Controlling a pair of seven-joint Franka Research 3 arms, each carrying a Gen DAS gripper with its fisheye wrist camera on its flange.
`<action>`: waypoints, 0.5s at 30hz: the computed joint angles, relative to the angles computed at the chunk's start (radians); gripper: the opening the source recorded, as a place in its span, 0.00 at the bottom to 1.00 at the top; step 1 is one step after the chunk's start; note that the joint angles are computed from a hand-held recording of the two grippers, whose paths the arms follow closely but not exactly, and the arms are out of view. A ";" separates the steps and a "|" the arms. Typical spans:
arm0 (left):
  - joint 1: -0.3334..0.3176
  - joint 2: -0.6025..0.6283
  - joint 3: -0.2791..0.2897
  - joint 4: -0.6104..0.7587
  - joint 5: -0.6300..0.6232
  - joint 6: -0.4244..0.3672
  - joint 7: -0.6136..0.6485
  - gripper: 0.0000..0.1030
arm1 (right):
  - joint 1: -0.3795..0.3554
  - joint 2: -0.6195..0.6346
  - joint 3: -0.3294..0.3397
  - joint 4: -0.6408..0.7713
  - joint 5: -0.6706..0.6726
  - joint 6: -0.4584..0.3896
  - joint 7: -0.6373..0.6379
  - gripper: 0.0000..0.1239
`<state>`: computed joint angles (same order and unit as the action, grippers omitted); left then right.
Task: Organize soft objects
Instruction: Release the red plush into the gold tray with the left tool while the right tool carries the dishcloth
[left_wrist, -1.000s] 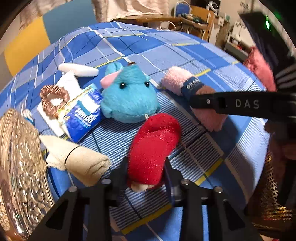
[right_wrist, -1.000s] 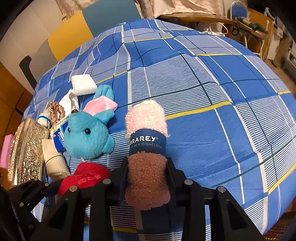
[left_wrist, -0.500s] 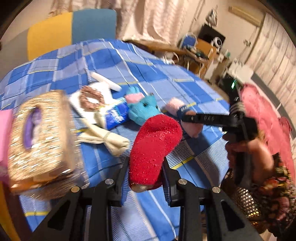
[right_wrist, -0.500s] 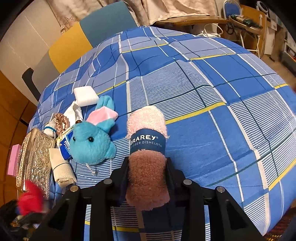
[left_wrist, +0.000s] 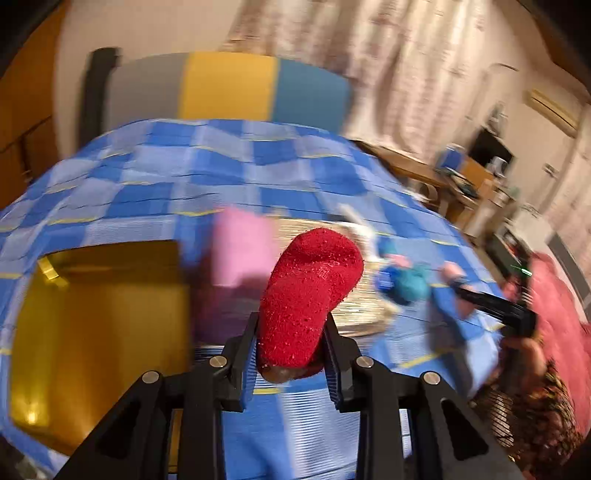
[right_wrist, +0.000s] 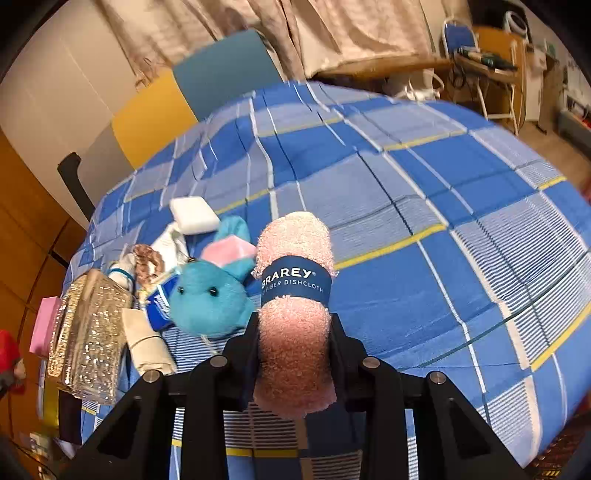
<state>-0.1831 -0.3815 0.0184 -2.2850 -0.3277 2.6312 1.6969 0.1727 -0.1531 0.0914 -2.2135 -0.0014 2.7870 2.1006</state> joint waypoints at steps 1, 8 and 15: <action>0.022 -0.003 0.016 -0.007 0.006 -0.006 -0.008 0.29 | -0.002 -0.008 0.007 -0.005 -0.015 0.004 0.014 0.27; 0.133 0.032 0.056 -0.024 0.052 -0.020 -0.046 0.29 | 0.026 -0.047 0.042 -0.024 -0.001 0.031 0.074 0.27; 0.251 0.132 0.050 0.028 0.147 -0.040 -0.094 0.29 | 0.055 -0.077 0.094 0.011 -0.030 0.047 0.115 0.27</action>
<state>0.0682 -0.2499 0.0688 -2.2566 -0.1803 2.5909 1.6028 0.2272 -0.2298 0.1853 -2.2028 -0.0311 2.8341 2.2160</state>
